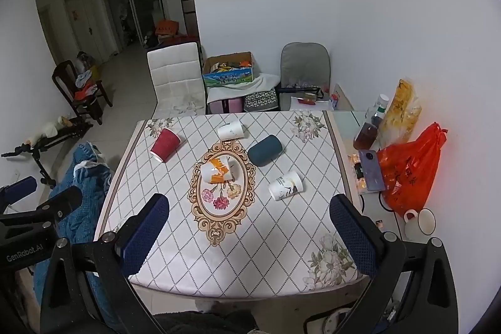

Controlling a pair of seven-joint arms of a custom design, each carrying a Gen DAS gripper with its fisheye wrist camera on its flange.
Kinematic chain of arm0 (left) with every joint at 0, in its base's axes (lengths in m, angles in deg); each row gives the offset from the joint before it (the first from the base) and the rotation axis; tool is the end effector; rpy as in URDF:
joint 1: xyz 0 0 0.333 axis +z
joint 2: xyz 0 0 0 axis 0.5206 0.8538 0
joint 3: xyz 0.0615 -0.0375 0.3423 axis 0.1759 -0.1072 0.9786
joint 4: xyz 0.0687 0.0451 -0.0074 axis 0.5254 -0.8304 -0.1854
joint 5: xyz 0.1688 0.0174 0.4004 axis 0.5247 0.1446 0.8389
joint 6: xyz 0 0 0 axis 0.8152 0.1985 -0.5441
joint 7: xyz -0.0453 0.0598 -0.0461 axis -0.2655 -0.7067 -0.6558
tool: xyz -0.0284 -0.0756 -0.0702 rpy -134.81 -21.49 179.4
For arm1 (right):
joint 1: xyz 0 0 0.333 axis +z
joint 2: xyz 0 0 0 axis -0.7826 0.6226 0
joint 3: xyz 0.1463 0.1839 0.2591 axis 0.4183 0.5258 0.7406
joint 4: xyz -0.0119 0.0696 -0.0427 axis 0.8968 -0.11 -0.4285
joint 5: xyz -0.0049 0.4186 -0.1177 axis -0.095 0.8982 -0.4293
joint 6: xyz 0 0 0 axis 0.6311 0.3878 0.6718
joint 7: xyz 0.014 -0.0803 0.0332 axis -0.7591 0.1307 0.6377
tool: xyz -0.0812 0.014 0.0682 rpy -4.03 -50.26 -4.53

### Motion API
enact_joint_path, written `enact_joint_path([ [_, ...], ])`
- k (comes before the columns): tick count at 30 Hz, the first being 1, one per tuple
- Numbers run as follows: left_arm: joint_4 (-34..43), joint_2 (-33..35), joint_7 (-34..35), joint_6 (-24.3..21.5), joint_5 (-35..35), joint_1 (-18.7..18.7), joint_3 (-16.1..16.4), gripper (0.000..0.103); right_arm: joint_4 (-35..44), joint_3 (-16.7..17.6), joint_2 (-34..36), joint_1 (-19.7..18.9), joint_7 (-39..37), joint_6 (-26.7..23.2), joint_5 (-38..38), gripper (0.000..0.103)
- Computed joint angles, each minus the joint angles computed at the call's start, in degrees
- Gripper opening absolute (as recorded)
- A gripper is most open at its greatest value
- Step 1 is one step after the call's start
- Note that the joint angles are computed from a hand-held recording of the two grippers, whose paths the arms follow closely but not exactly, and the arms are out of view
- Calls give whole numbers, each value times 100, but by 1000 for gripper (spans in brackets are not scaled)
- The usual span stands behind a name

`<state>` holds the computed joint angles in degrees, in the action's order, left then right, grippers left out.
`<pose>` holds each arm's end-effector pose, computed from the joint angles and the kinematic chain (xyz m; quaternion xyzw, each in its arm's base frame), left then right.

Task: Flip cup upside down

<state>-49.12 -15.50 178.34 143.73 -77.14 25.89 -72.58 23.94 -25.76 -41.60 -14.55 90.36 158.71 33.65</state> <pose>0.5521 -0.1533 0.8618 -0.4792 0.8238 -0.2557 0.1625 0.3896 0.3386 0.9119 -0.4593 0.8160 -0.3019 0.1792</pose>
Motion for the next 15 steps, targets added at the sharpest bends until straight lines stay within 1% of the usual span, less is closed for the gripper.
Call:
enact_joint_path([
  [3, 36, 18, -27, -1, 18, -14, -13, 103, 123, -4, 48, 14, -51, -58, -33, 103],
  [10, 41, 20, -15, 17, 7, -14, -8, 103, 70, -21, 23, 36, -46, -31, -43, 103],
  [13, 315, 127, -15, -134, 8, 3, 5, 103, 62, -18, 15, 30, -51, -28, -39, 103],
  [15, 301, 119, -10, -118, 5, 8, 1, 103, 64, -12, 17, 33, -39, -25, -42, 103],
])
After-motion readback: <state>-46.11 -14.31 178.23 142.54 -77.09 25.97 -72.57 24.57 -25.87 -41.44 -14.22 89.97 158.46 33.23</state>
